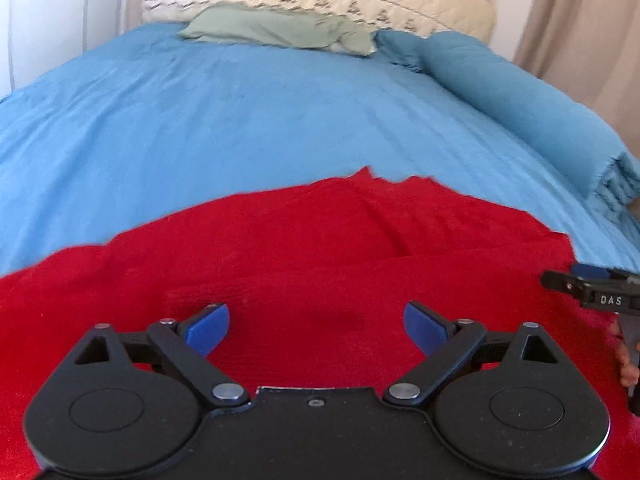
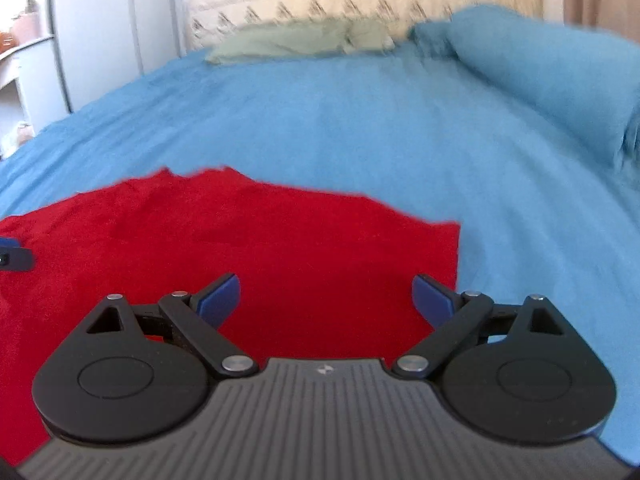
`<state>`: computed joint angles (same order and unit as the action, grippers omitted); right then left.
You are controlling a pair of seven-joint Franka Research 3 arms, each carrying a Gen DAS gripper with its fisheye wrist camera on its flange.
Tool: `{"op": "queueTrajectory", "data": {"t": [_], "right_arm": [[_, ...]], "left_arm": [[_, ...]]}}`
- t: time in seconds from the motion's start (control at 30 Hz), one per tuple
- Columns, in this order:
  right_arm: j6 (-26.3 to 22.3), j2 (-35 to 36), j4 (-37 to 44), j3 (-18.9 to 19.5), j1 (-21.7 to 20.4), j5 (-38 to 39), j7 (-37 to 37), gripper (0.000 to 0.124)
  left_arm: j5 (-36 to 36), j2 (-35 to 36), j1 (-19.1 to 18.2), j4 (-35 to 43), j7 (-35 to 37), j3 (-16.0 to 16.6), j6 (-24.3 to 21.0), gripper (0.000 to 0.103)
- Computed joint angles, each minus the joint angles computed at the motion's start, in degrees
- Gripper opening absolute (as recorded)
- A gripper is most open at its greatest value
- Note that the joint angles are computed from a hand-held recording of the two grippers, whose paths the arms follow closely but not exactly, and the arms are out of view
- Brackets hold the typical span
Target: Fold small clothes
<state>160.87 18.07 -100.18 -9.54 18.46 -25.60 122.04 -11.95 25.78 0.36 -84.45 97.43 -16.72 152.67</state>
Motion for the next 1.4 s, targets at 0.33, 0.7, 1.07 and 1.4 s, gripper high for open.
{"op": "queueTrajectory", "data": {"t": [0.33, 0.7, 1.07, 1.4], "right_arm": [[12.3, -10.1, -14.92, -2.89, 1.31, -7.68, 5.52, 0.103], [9.65, -17.77, -19.97, 4.18, -5.15, -14.02, 11.81, 0.103], [-0.37, -19.73, -14.1, 14.65, -0.5, 19.92, -20.8, 0.103], [-7.37, -4.63, 1.93, 15.86, 9.74, 14.31, -16.9, 0.103]], "left_arm": [[0.39, -7.16, 0.86, -12.17, 2.71, -1.62, 8.58, 0.103], [-5.27, -17.03, 1.75, -19.37, 0.36, 0.98, 7.92, 0.103], [-14.95, -39.0, 5.34, -39.16, -7.89, 16.98, 8.16, 0.103], [-29.82, -32.9, 2.92, -39.04, -4.46, 28.56, 13.77, 0.084]]}}
